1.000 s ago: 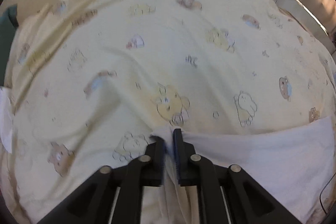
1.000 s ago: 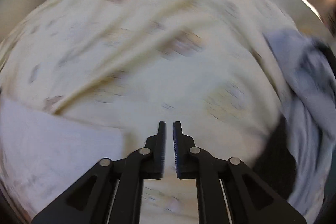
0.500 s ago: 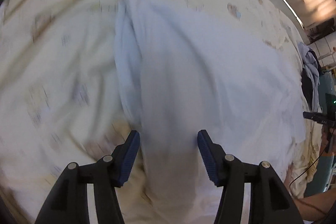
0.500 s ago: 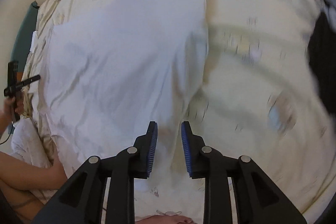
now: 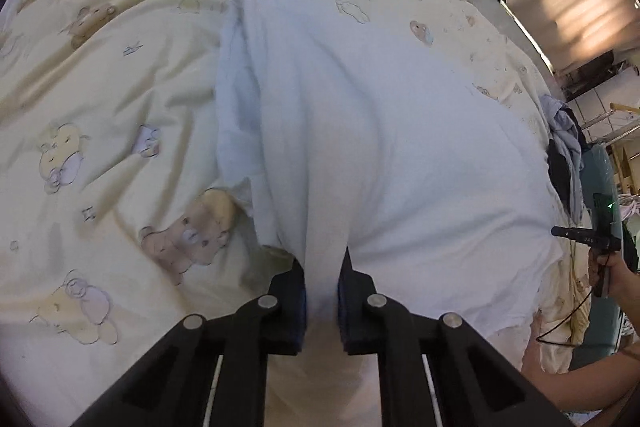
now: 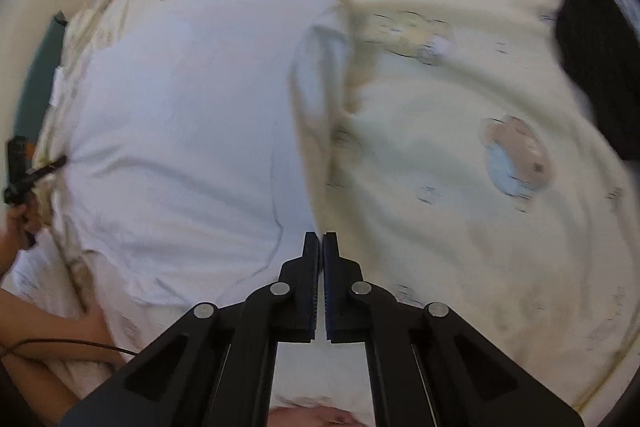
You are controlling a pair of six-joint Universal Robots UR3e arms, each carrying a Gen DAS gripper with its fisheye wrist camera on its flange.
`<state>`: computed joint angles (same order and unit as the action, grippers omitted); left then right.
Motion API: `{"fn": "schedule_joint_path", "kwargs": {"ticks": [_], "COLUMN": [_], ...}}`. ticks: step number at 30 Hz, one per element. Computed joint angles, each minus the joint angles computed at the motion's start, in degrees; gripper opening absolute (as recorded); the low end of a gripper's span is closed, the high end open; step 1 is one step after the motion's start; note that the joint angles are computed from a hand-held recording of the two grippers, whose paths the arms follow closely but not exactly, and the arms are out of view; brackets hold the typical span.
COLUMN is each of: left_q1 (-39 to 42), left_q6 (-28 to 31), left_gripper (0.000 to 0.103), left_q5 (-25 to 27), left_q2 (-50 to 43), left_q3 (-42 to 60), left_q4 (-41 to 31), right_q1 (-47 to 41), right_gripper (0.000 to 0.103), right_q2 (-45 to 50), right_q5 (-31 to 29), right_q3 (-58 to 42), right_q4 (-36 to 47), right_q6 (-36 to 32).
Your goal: Fold clothes
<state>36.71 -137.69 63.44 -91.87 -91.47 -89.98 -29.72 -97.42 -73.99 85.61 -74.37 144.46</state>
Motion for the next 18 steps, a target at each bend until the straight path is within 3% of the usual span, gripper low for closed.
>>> {"fn": "schedule_joint_path", "kwargs": {"ticks": [3, 4, 5, 8, 12, 14, 15, 16, 17, 18], "left_q1": [1.4, 1.3, 1.3, 3.4, 8.0, 3.7, 1.0, -3.7, -8.3, -11.4], "left_q6": [-1.3, -1.7, -2.0, -0.5, 1.9, 1.9, 1.9, 1.8, 1.7, 2.0], "left_gripper": [0.018, 0.028, 0.037, 0.043, 0.047, 0.049, 0.047, 0.019, 0.001, 0.000], "left_q5": [2.7, 3.1, 3.3, 0.5, -8.5, -8.0, -7.1, -4.4, -1.1, 0.1], "left_q2": [-1.6, -1.9, -2.3, -3.0, -2.4, -4.3, -5.6, -7.9, -10.5, -13.3], "left_q3": [-1.3, -0.9, 0.0, 4.7, 10.8, 14.0, 15.9, 18.0, 20.4, 23.2], "left_q4": [1.4, 1.3, 0.5, -5.5, -10.8, -9.0, -7.7, -5.1, -3.4, -4.3], "right_q1": [-0.7, -1.7, -2.9, -3.8, 6.9, 14.1, 17.0, 19.8, 22.8, 26.4], "right_gripper": [0.003, 0.004, 0.006, 0.007, 0.007, 0.007, 0.007, 0.007, 0.007, 0.007], "right_q2": [0.2, 0.1, -0.6, -0.9, 3.2, 6.8, 9.2, 11.8, 14.9, 19.0], "right_q5": [-5.6, -5.6, -4.5, 0.8, 0.7, -1.1, -1.5, -2.0, -2.2, -1.8], "right_q3": [2.5, 2.7, 2.4, -2.5, -12.0, -15.8, -17.7, -19.9, -23.0, -27.8], "right_q4": [-2.0, -1.7, -1.6, 0.1, -4.6, -7.1, -7.9, -8.4, -8.3, -6.9], "right_q6": [2.2, 2.1, 1.2, 0.0, 2.7, 4.2, 4.8, 5.2, 6.0, 7.8]}}
